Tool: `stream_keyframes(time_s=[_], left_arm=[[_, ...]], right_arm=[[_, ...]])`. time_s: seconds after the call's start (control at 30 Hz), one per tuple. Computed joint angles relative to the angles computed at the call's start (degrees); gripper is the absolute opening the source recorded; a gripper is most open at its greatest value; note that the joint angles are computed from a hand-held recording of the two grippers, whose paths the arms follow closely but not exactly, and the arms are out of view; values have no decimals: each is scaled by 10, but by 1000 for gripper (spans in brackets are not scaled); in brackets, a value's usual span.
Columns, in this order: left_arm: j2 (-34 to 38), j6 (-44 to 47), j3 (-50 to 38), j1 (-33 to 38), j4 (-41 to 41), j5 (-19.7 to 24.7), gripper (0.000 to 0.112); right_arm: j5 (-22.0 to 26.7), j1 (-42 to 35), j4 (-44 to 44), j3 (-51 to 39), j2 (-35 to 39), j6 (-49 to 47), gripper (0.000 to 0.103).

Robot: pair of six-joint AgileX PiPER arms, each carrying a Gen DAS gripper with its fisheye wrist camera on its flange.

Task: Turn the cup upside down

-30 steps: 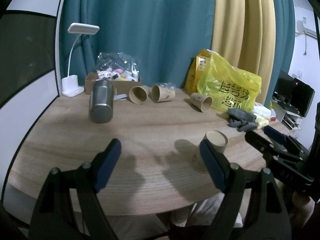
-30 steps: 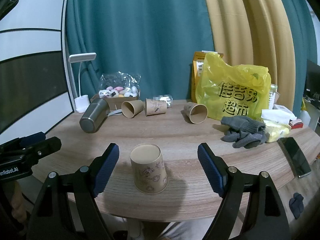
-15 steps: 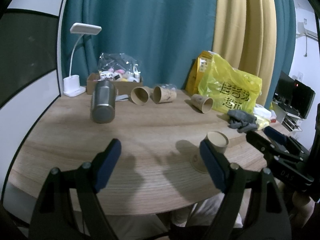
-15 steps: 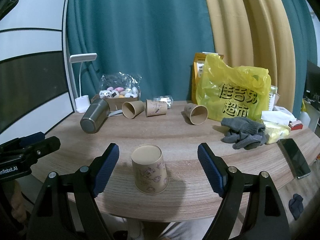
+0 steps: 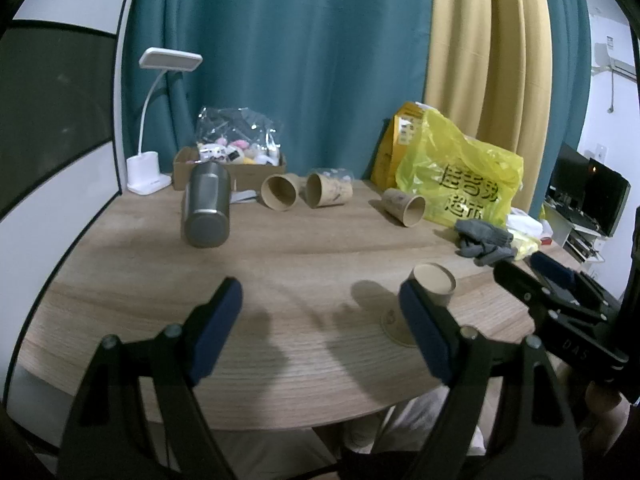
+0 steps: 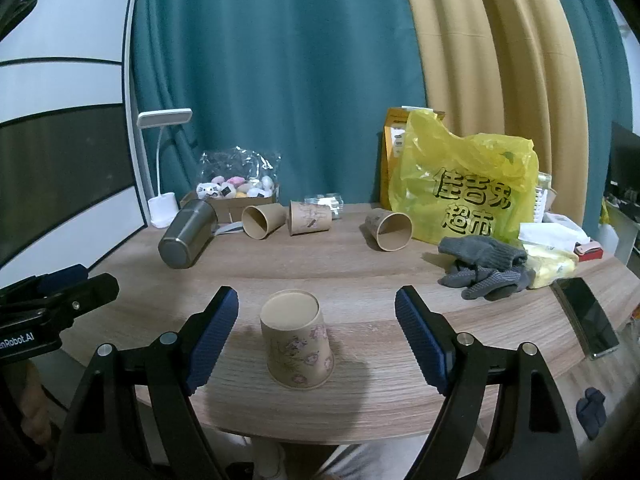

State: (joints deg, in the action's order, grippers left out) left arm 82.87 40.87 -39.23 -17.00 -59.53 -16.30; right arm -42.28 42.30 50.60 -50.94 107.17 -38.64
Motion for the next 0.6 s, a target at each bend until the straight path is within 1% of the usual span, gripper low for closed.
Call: stream_keyframes(time_s=[0.6], left_arm=[[-1, 1, 1, 1, 0, 0, 82]], right_arm=[[1, -2, -4, 2, -1, 3, 83]])
